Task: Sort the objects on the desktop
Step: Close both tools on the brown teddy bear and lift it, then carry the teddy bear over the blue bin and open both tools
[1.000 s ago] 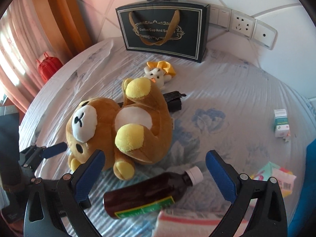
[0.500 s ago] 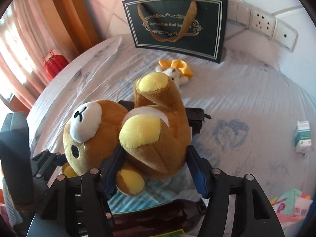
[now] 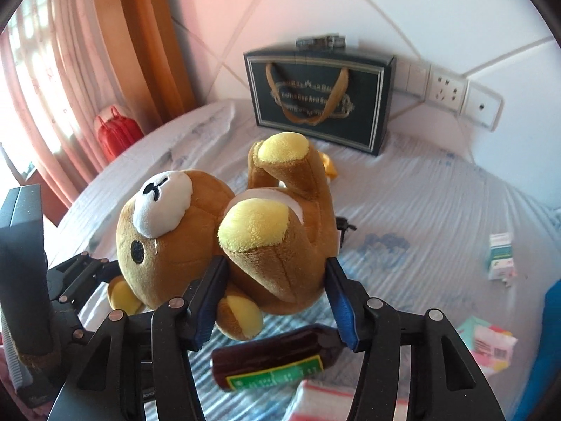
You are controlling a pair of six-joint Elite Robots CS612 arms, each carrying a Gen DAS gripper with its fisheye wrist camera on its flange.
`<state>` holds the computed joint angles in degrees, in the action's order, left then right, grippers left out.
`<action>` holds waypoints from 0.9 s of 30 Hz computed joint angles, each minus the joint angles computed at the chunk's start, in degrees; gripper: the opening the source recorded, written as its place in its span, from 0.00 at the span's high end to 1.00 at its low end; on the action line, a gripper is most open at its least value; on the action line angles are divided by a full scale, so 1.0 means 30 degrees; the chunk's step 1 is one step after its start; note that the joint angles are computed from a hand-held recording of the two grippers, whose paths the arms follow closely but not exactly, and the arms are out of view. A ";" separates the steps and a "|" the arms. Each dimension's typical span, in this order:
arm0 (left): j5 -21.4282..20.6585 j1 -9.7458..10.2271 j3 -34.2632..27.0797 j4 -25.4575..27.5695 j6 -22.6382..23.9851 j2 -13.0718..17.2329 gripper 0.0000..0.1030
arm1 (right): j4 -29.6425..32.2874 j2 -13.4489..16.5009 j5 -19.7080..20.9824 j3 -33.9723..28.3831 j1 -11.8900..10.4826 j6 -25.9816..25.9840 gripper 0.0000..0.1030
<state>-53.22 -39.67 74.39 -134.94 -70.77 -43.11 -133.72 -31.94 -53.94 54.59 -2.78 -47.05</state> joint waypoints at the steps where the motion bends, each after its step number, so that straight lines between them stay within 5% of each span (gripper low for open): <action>1: 0.0443 -0.0155 -0.0024 0.0131 0.0102 -0.0129 0.25 | -0.0387 -0.0283 0.0242 0.0390 -0.0096 0.0050 0.48; 16: 0.4998 -0.2142 -0.1372 -0.0796 0.3392 -0.0701 0.25 | -0.6628 -0.4202 0.3067 0.5546 -0.2258 0.2311 0.48; 27: 0.5742 -0.3043 -0.5515 -0.4902 1.0492 0.1355 0.25 | -1.1759 -0.5751 0.3469 0.7549 -0.4359 0.5691 0.49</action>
<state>-35.99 -48.80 57.85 -149.65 -39.30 -39.04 -169.00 -49.19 -43.53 77.24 -15.86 -29.97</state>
